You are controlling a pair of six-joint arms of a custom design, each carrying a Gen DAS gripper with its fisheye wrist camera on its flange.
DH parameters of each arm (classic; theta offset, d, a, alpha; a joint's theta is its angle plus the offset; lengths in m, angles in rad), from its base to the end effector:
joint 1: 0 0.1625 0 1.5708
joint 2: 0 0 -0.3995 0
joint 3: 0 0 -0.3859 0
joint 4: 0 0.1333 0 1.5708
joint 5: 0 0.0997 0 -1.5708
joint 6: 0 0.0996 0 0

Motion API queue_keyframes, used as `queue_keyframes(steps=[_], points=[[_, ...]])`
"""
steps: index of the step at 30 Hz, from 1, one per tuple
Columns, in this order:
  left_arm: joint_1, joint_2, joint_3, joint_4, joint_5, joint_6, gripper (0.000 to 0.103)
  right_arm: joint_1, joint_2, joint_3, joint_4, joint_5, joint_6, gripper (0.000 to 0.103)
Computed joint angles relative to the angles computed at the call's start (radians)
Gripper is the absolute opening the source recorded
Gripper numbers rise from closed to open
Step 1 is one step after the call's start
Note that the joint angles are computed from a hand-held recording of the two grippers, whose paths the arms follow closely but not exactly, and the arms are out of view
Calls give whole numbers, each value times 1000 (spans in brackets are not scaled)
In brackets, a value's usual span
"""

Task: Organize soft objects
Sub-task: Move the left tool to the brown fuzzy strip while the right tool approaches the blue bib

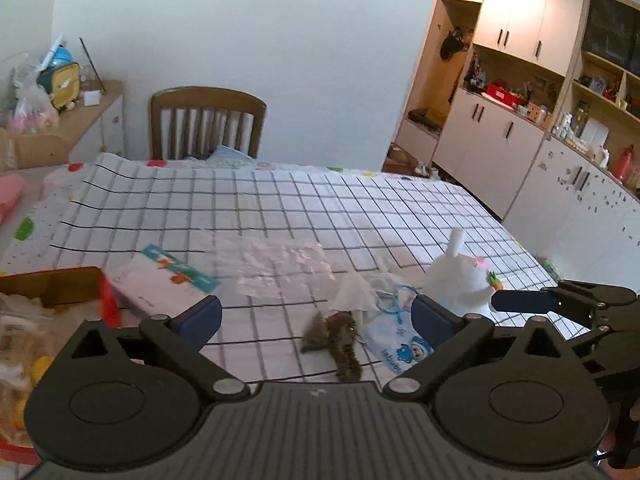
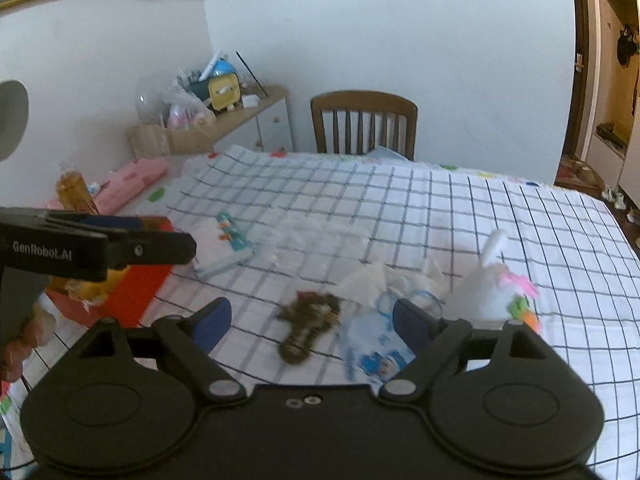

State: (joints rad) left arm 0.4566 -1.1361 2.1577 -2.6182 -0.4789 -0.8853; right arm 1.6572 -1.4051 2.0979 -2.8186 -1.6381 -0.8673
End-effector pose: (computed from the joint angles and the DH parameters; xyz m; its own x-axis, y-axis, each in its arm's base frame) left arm -0.3246 -0.4064 0.1524 -0.8362 -0.0857 -0.5417 0.3948 0.5914 -0.7031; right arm 0.1693 -0.4871 0.2781 -0.5891 -0.6786 0.4388 -0.8078 0.5090 -0.2973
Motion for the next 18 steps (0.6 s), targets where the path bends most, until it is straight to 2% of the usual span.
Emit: queue_keyframes(steps=[5,9,12,18], points=[[38,71,-52,-20,-61,25,102,-39,17,-18,3,-25,-22,88],[51,127,-75,-74,-58,66,102,-63,37,-29,19,-59,-56,87],[64,169,-101,-87,-60,93,102,-78,52,-35,22,-82,-51,86],[96,235,-153,-63,-75,117,102,-95,94,-53,16,-110,-54,81]])
